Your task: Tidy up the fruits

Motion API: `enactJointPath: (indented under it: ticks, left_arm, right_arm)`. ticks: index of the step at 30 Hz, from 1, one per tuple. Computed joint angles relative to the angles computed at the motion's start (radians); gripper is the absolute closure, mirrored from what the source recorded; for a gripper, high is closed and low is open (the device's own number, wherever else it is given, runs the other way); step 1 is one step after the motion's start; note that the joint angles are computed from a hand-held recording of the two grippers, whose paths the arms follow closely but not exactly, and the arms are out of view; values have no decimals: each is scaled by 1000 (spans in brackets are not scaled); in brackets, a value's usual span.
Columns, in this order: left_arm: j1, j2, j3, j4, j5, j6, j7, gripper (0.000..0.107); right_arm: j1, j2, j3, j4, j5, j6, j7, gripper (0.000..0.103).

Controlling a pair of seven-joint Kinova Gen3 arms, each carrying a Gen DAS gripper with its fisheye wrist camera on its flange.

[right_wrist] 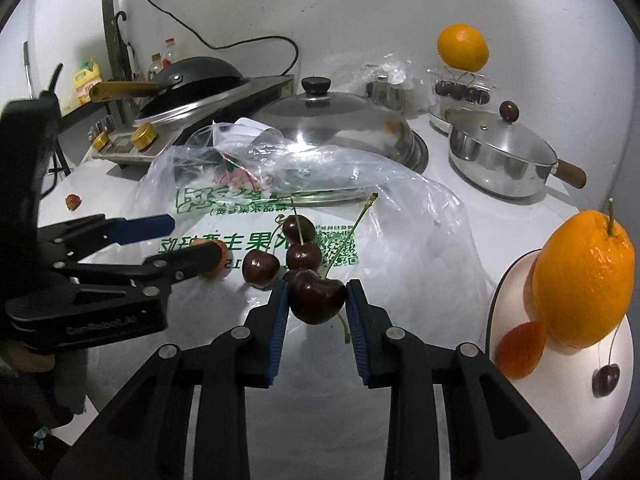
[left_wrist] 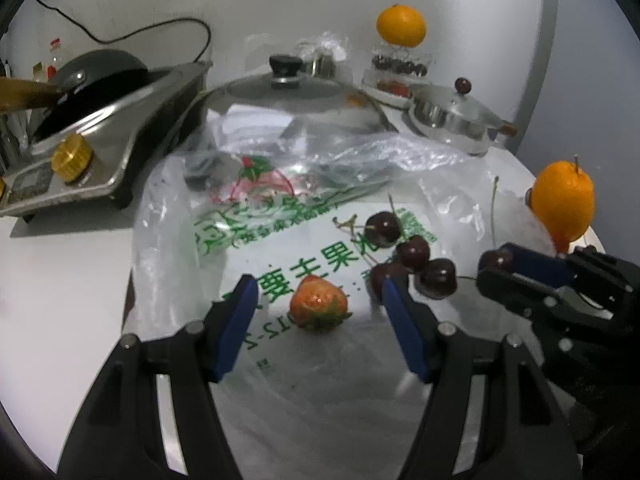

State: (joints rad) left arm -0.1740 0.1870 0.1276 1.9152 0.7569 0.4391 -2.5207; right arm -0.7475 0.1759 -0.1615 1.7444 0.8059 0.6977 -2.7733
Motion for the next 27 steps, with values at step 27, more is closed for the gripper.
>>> enactJointPath:
  ticks: [27]
  left_arm:
    - [-27,34,28,-32,-59,59,30,74]
  right_arm:
    - [21,-25,-8,19,39,35,-43,72]
